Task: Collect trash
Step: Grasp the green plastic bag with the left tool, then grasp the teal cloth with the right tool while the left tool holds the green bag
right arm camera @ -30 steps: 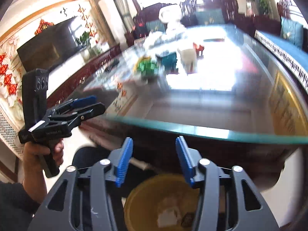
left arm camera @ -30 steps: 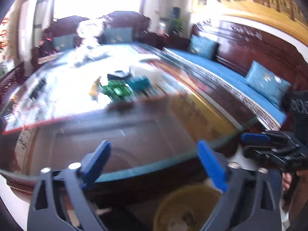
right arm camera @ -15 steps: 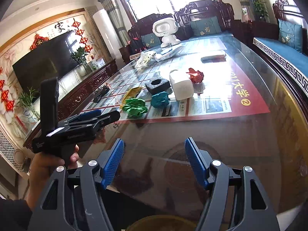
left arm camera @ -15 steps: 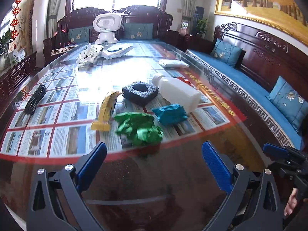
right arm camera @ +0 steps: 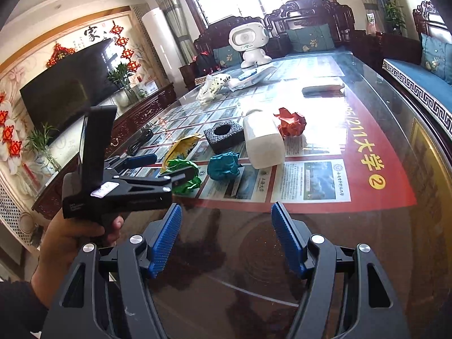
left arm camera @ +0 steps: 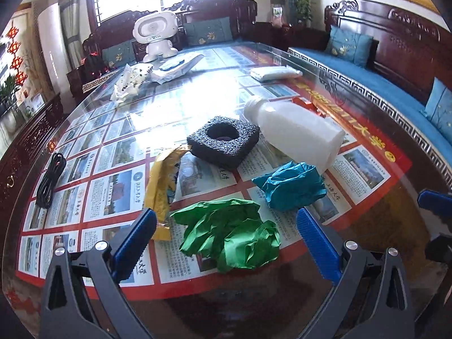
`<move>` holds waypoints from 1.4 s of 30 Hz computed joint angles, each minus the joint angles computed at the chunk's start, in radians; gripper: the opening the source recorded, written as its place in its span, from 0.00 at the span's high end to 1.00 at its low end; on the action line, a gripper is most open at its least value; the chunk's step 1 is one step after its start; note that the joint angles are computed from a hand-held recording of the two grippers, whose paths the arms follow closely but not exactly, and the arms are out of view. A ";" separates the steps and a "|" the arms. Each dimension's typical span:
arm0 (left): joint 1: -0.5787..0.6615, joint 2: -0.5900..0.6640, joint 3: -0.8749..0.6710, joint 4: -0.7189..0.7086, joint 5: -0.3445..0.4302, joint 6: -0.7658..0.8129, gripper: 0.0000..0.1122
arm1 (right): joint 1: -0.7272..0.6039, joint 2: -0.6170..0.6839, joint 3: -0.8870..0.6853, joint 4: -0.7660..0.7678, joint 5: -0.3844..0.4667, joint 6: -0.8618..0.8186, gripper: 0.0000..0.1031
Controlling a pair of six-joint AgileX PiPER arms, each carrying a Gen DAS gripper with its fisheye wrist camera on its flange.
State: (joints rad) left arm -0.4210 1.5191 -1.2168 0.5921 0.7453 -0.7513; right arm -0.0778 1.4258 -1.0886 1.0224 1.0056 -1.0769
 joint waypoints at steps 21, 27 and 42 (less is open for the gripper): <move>0.080 -0.060 0.081 -0.232 -0.120 0.208 0.63 | 0.092 0.051 -0.072 -0.056 -0.046 0.083 0.38; 0.099 -0.135 0.118 -0.275 -0.134 0.262 0.63 | 0.172 0.072 -0.117 -0.110 -0.089 0.152 0.39; 0.222 -0.196 0.168 -0.479 -0.176 0.469 0.63 | 0.400 0.289 -0.394 -0.516 -0.147 0.508 0.45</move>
State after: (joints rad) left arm -0.1987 1.3234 -1.0486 0.1127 0.5690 -0.2826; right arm 0.3222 1.7143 -1.4829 0.5066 0.8581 -0.5684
